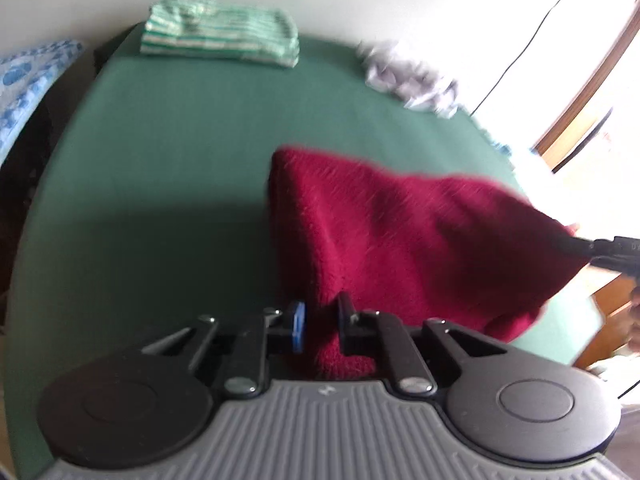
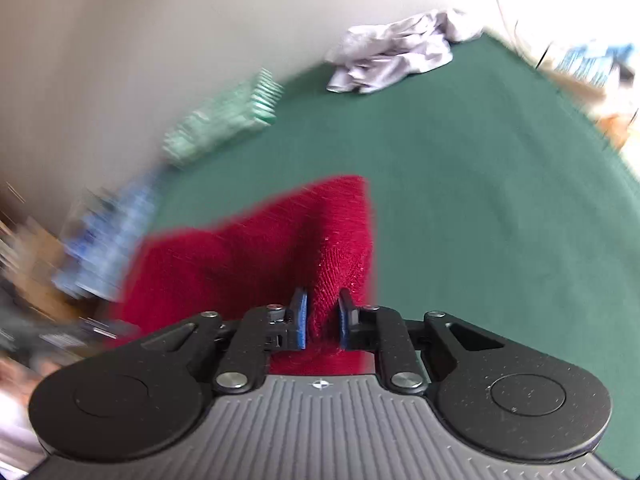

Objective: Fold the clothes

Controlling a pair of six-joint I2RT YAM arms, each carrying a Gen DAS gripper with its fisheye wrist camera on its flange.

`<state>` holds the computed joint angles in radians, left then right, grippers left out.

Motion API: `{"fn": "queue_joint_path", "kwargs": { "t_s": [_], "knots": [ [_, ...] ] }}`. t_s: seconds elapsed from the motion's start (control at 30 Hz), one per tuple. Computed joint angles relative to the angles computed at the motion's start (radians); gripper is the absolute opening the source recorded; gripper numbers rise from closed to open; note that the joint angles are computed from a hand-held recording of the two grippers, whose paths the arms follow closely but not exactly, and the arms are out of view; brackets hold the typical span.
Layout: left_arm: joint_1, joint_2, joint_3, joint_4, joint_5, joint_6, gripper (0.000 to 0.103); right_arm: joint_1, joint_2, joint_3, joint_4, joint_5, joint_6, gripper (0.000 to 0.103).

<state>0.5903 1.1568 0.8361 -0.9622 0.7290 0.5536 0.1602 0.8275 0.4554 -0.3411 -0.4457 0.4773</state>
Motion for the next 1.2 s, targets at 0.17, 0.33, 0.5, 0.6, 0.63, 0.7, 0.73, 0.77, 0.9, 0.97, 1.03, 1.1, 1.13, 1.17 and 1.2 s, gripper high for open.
{"fn": "queue_joint_path", "kwargs": {
  "t_s": [0.17, 0.33, 0.5, 0.6, 0.63, 0.7, 0.73, 0.77, 0.9, 0.97, 1.03, 1.1, 1.13, 1.17, 1.2],
  "knots": [
    [0.029, 0.051, 0.0, -0.06, 0.038, 0.06, 0.01, 0.009, -0.02, -0.017, 0.006, -0.082, 0.118, 0.017],
    [0.001, 0.075, -0.076, 0.058, -0.061, 0.025, 0.028, 0.24, 0.002, -0.051, -0.036, 0.262, 0.035, 0.027],
    [0.002, -0.051, -0.043, -0.019, -0.059, 0.108, 0.046, 0.311, -0.017, 0.023, -0.103, 0.399, -0.083, 0.041],
    [0.036, -0.09, -0.031, -0.074, 0.002, 0.14, 0.075, 0.314, -0.043, 0.043, -0.097, 0.47, -0.127, 0.042],
    [0.033, -0.09, -0.038, -0.07, 0.011, 0.14, 0.081, 0.349, -0.053, 0.034, -0.07, 0.517, -0.135, 0.042],
    [0.005, -0.067, -0.065, -0.056, -0.009, 0.127, 0.075, 0.417, -0.067, 0.017, -0.015, 0.61, -0.159, 0.042],
    [-0.025, -0.042, -0.063, -0.044, -0.027, 0.098, 0.062, 0.461, -0.056, 0.01, 0.015, 0.633, -0.182, 0.042],
    [-0.041, -0.028, -0.071, -0.037, -0.033, 0.079, 0.05, 0.493, -0.031, 0.004, 0.045, 0.63, -0.202, 0.042],
    [-0.033, -0.035, -0.087, -0.036, -0.021, 0.077, 0.048, 0.605, 0.082, 0.004, 0.119, 0.578, -0.306, 0.041],
    [-0.004, -0.069, -0.085, -0.055, -0.022, 0.108, 0.057, 0.674, 0.115, 0.001, 0.132, 0.597, -0.371, 0.042],
    [0.014, -0.153, -0.09, -0.041, -0.065, 0.129, 0.059, 0.726, 0.149, 0.003, 0.135, 0.632, -0.415, 0.042],
    [0.037, -0.225, -0.079, -0.053, -0.081, 0.185, 0.059, 0.747, 0.163, -0.006, 0.147, 0.631, -0.429, 0.041],
    [0.035, -0.259, -0.071, -0.076, -0.074, 0.221, 0.061, 0.751, 0.166, -0.01, 0.151, 0.624, -0.432, 0.039],
    [0.022, -0.285, -0.064, -0.1, -0.068, 0.261, 0.065, 0.758, 0.192, -0.001, 0.146, 0.639, -0.422, 0.032],
    [-0.023, -0.321, -0.072, -0.105, -0.081, 0.278, 0.067, 0.764, 0.219, 0.009, 0.14, 0.654, -0.411, 0.029]
  ]
}}
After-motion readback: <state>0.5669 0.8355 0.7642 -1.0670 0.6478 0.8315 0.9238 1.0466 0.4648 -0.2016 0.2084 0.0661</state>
